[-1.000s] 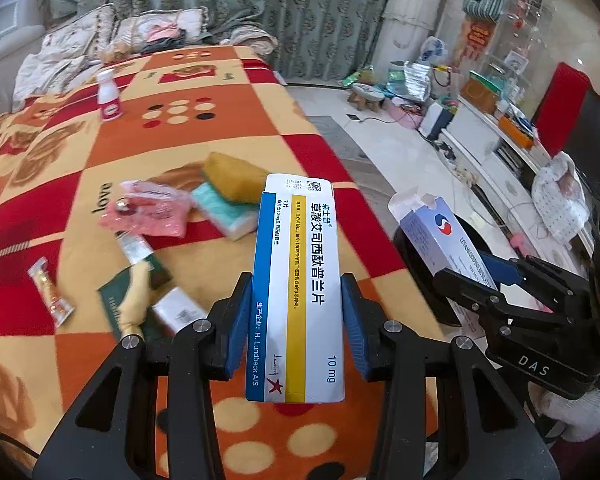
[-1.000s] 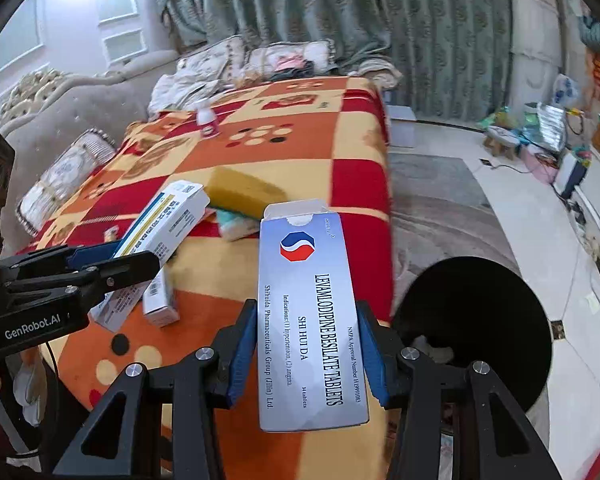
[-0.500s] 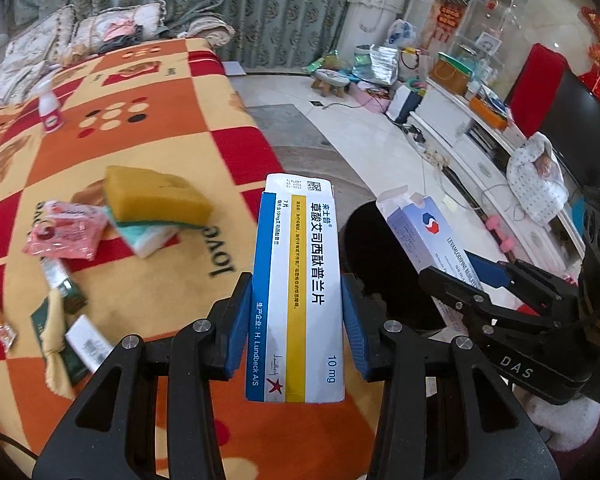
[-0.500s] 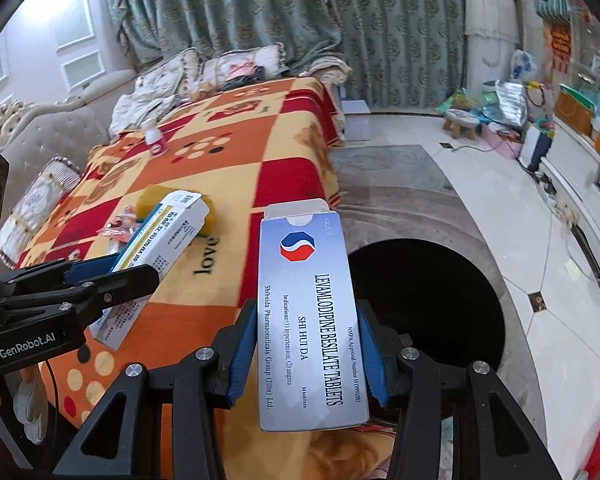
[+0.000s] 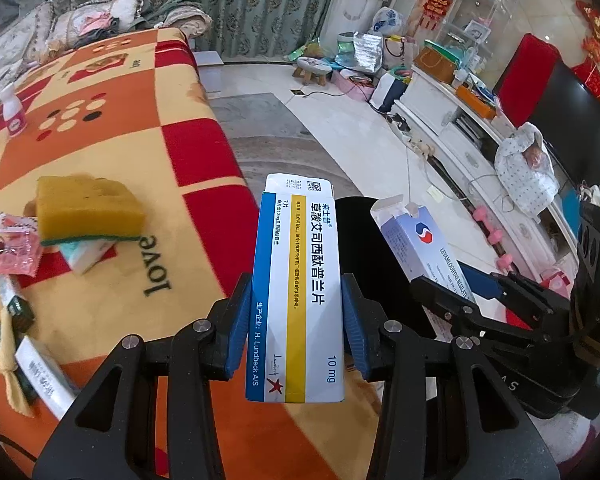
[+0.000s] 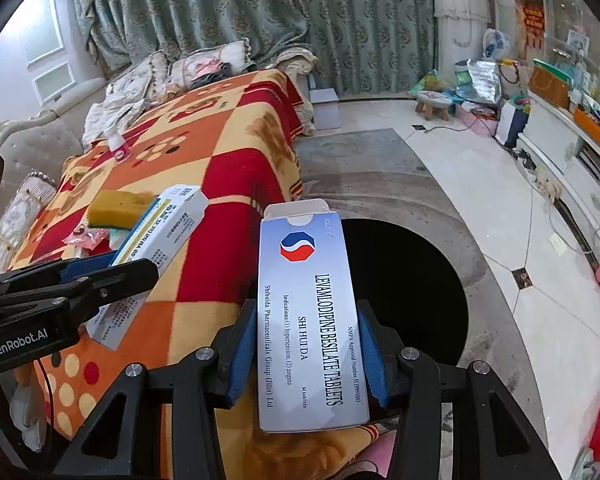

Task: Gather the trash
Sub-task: 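Carry both medicine boxes toward the black trash bin, then open both tools to drop the medicine boxes into the bin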

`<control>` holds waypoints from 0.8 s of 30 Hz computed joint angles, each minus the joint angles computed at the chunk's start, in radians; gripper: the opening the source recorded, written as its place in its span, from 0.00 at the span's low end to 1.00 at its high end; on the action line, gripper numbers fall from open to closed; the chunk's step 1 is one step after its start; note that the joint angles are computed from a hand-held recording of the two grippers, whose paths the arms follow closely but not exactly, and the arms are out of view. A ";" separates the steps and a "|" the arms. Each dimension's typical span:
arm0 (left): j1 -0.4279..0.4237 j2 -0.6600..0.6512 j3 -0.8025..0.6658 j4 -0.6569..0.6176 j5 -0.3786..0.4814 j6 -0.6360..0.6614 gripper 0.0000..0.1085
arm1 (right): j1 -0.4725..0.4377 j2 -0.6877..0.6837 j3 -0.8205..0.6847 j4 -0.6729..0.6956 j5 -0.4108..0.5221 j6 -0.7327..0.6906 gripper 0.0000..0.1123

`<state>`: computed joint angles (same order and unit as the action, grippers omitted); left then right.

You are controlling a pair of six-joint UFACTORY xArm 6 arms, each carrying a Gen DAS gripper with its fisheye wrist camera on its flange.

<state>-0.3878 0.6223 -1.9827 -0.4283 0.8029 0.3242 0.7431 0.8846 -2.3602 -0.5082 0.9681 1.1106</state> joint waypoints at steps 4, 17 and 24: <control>-0.007 0.035 -0.047 -0.004 0.020 -0.007 0.38 | -0.011 -0.037 0.068 -0.007 -0.016 0.022 0.41; -0.018 0.120 -0.162 -0.062 0.081 -0.011 0.38 | -0.039 -0.100 0.193 -0.005 -0.059 0.067 0.41; -0.019 0.130 -0.173 -0.090 0.094 0.003 0.43 | -0.049 -0.110 0.218 -0.009 -0.066 0.085 0.41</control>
